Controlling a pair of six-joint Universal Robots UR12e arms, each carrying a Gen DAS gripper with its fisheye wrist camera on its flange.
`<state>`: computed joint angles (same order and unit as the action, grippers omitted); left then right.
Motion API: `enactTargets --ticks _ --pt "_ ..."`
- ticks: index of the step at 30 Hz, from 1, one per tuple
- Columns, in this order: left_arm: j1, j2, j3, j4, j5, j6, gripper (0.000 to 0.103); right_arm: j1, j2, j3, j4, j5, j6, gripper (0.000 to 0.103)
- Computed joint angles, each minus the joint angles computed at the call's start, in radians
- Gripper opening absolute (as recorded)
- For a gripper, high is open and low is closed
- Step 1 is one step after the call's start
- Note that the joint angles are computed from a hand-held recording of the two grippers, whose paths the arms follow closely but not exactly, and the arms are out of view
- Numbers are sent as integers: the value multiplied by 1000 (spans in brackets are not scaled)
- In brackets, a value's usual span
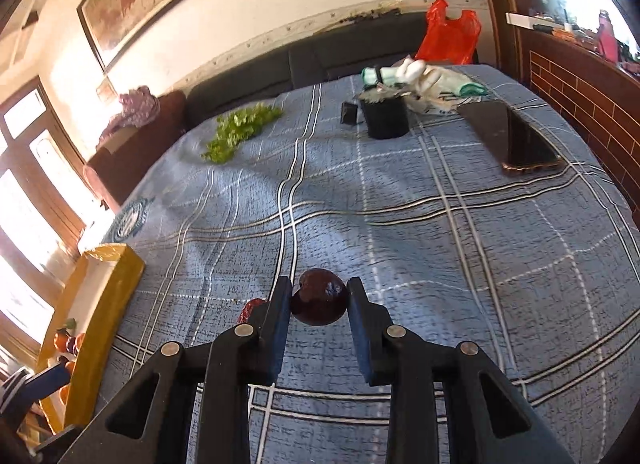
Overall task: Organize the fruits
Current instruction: 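Grasp the red date with the left tool while the right tool grasps a dark plum, then carry the date and plum into the yellow tray and open both tools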
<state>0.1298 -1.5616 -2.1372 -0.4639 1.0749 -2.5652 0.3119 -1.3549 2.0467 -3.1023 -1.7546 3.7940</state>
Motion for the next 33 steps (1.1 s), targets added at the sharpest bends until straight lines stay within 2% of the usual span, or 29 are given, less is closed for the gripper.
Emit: enactTargets --ticks 7,13,15,16,17,22,25,29,33 --pt "-97 -109 70 33 69 -52 56 -30 -6 23 -18 78 33 30" --pt "-144 -171 110 51 130 -63 56 -30 -11 27 -43 69 29 30" --pt "-150 -181 118 34 137 -53 42 -31 -11 28 -47 75 30 30" --pt "-154 -185 123 19 146 -50 22 -31 -11 28 -47 74 30 30" --pt "-156 -187 123 24 156 -53 19 -30 -11 27 -47 70 29 31" --pt "-131 -163 107 33 125 -83 19 -26 -11 28 -47 56 27 31" --pt "-93 -124 84 46 83 -99 19 -26 -10 28 -47 57 23 30" --pt "-21 -56 47 57 32 -99 20 -22 -7 26 -51 61 12 30" --pt "83 10 16 71 -2 -82 20 -11 -2 22 -60 55 -9 30"
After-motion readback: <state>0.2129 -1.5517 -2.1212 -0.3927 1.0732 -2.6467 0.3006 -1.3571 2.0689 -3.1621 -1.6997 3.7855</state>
